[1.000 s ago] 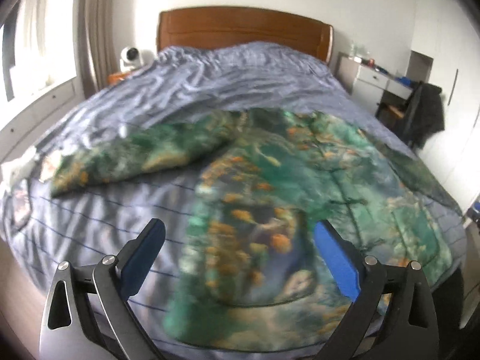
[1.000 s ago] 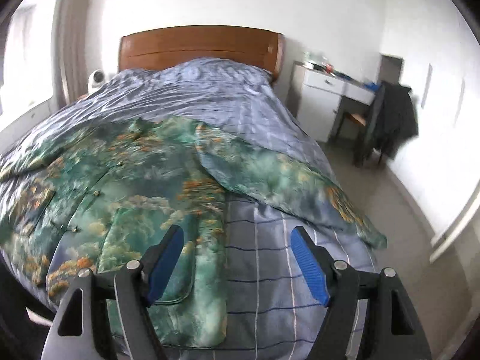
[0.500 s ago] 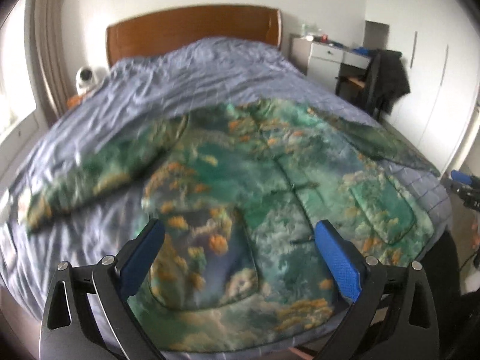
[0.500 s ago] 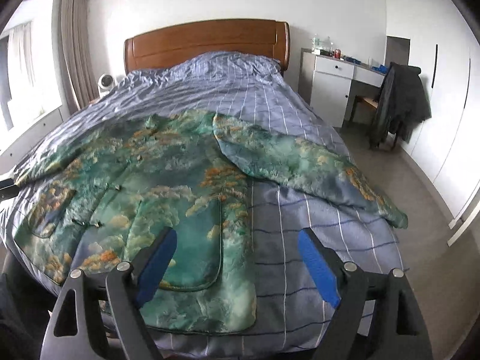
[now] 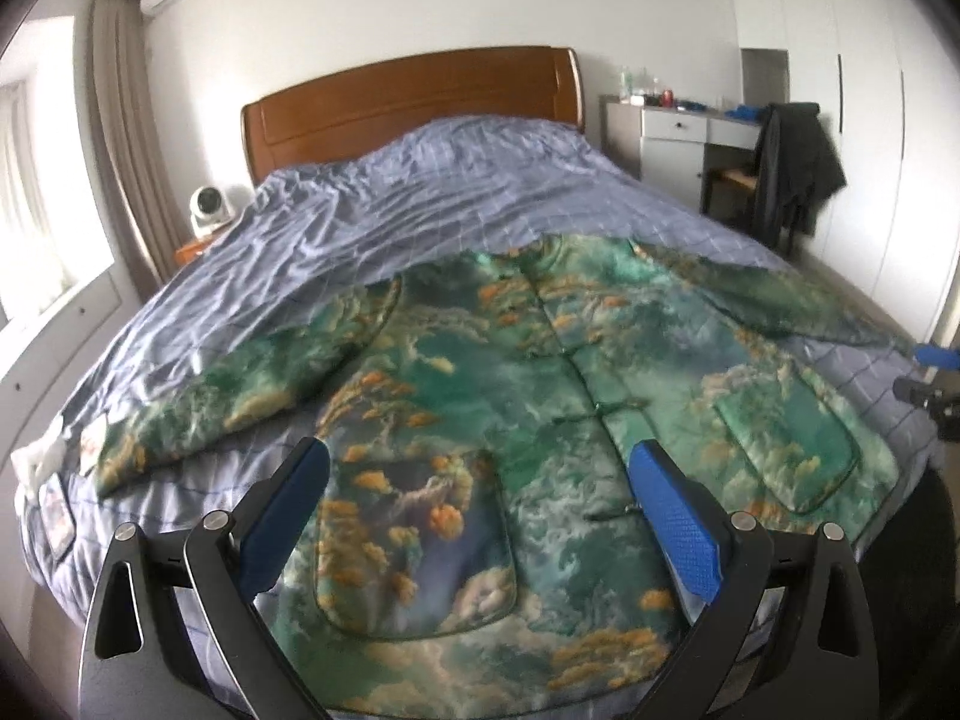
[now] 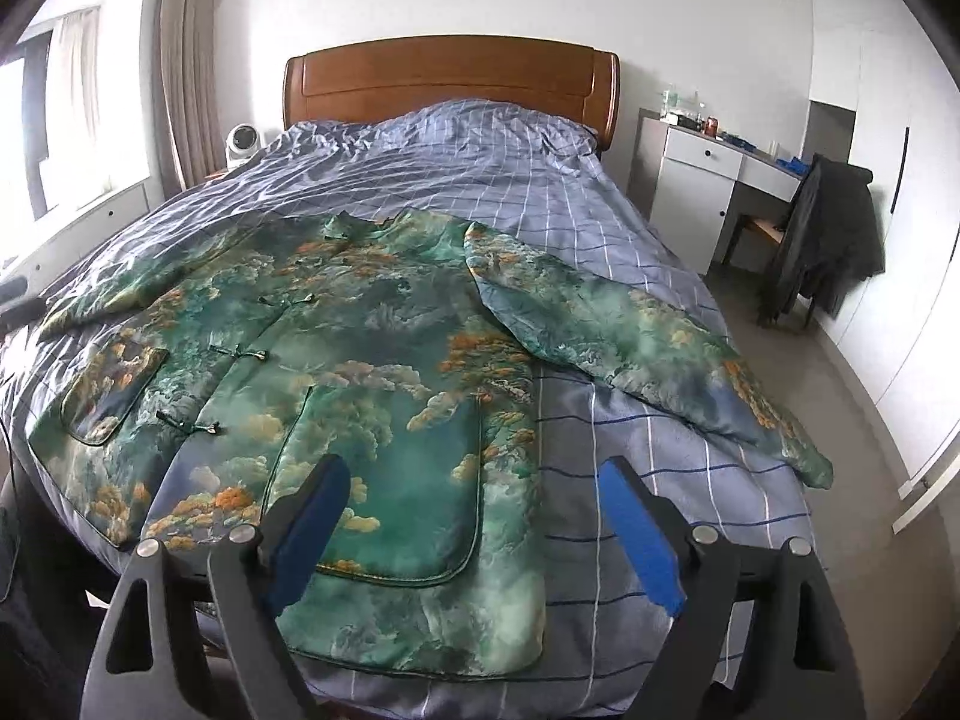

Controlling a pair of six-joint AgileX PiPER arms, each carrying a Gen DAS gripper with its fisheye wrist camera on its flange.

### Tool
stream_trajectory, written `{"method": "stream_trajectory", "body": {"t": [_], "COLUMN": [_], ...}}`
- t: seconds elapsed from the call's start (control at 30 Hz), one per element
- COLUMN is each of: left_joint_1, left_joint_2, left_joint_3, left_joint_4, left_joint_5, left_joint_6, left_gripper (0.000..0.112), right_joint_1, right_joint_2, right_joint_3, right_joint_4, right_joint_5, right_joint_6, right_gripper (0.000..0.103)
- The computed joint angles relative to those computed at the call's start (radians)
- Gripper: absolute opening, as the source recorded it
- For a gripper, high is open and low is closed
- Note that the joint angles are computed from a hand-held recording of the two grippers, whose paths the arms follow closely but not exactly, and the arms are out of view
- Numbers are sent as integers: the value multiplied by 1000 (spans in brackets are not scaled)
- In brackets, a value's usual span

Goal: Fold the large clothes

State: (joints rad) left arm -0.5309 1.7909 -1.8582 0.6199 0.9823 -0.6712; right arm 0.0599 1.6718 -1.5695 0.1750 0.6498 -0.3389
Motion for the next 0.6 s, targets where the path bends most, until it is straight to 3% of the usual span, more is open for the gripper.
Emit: {"method": "stream_trajectory", "body": {"t": [0.4, 0.6], "left_joint_1": [20, 39], "left_joint_2": [-26, -40], "left_joint_3": [35, 60], "left_joint_4": [-32, -52], "left_joint_5": [-4, -8], "left_joint_6": [-41, -51], "left_gripper": [100, 100], "right_joint_1": [-39, -123], "right_joint_2": [45, 166], "right_joint_3": [-59, -204], "right_joint_4": [-31, -93], "right_joint_5": [55, 190], "right_joint_6": [61, 189], "right_gripper": [87, 87]}}
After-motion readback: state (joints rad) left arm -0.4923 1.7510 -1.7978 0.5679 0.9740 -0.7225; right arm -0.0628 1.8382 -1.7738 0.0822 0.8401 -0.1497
